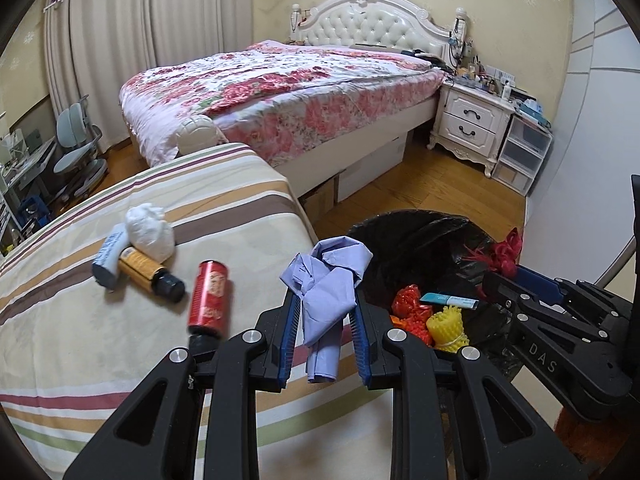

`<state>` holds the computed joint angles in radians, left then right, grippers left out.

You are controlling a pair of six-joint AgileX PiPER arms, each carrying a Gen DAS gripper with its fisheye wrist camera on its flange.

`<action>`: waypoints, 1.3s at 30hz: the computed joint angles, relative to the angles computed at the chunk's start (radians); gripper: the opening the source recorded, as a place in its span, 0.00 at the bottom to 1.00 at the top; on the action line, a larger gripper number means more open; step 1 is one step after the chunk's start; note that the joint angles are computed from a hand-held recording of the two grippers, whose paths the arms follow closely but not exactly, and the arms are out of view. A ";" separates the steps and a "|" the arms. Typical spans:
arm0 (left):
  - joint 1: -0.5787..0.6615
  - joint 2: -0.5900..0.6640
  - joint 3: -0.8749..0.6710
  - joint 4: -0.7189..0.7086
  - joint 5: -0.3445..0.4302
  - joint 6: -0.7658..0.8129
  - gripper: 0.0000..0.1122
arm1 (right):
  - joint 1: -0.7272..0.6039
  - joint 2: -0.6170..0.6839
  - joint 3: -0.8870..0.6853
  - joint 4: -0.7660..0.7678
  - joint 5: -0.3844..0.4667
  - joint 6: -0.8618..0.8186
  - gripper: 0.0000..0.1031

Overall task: Collect trash
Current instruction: 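Carry both cloths over the black bin and open both tools to drop them, then grasp the red can with the left tool while the right tool returns to the bed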

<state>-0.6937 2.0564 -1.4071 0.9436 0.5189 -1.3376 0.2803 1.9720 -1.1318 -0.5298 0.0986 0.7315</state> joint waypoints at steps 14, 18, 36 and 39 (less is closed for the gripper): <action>-0.014 0.140 -0.201 -0.113 0.079 0.151 0.23 | -0.051 0.069 -0.054 0.153 0.018 -0.158 0.32; -0.017 0.156 -0.227 -0.131 0.091 0.174 0.23 | -0.055 0.066 -0.047 -0.002 0.014 0.010 0.46; -0.038 0.134 -0.203 -0.036 0.127 0.075 0.63 | -0.066 0.024 0.009 -0.280 0.005 0.322 0.54; -0.036 0.121 -0.179 -0.019 0.145 0.050 0.63 | -0.051 0.018 0.015 -0.275 0.007 0.318 0.54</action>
